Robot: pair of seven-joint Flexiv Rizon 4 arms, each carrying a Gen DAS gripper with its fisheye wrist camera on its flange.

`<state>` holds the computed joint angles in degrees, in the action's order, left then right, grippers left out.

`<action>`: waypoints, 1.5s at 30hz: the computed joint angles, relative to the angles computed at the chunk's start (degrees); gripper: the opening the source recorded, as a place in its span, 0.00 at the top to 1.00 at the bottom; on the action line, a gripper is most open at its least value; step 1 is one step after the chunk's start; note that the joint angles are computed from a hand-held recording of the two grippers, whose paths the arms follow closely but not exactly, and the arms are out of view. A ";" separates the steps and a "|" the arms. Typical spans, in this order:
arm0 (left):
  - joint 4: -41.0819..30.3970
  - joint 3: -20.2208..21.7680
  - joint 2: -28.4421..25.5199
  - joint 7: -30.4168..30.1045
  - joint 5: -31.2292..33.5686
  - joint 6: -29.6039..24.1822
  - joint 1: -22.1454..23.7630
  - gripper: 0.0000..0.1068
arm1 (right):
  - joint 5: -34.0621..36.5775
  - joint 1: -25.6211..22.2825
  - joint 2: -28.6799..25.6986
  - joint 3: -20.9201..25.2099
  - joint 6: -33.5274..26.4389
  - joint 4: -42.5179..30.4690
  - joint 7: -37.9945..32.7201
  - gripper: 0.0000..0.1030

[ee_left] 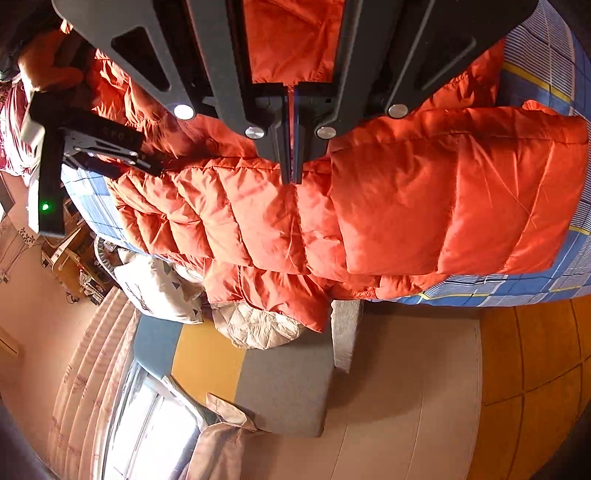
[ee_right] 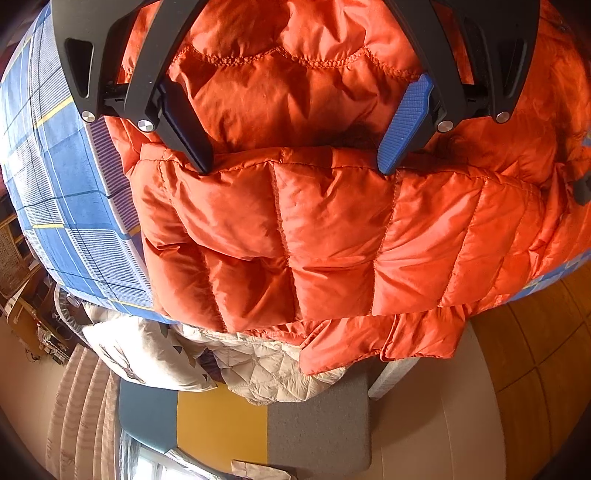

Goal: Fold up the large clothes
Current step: 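Fold the held sleeve with the left tool across the jacket toward the right tool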

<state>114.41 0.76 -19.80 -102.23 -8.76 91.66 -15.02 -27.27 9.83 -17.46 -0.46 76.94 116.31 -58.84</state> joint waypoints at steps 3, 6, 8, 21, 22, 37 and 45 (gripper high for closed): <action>0.26 -0.20 0.16 0.60 0.36 0.46 0.12 1.00 | 1.23 -0.54 0.37 0.90 0.33 -0.45 -0.91 0.12; 0.94 1.81 0.77 -0.01 1.29 1.21 -1.51 0.96 | 4.86 -1.67 0.57 3.53 0.82 -1.50 -4.56 0.17; 2.90 1.79 2.06 -0.24 1.40 2.24 -1.28 0.95 | 8.27 -2.22 0.36 5.74 0.53 -2.79 -7.24 0.18; 7.88 21.75 6.59 -13.92 15.14 1.00 -14.10 0.92 | 46.53 -7.94 -7.46 29.14 -24.09 -24.74 -38.78 0.40; 8.17 21.46 6.85 -14.47 15.63 0.94 -13.37 0.89 | 46.48 -6.59 -8.04 28.27 -25.14 -25.39 -37.97 0.56; 6.25 18.32 7.83 -26.55 27.45 -1.97 -7.68 0.72 | 40.36 3.16 -0.66 14.00 -9.65 -16.70 -35.66 0.97; 4.10 15.31 8.57 -33.09 34.65 -4.96 -4.81 0.72 | 31.35 0.66 0.95 9.10 -3.48 -11.99 -27.81 0.97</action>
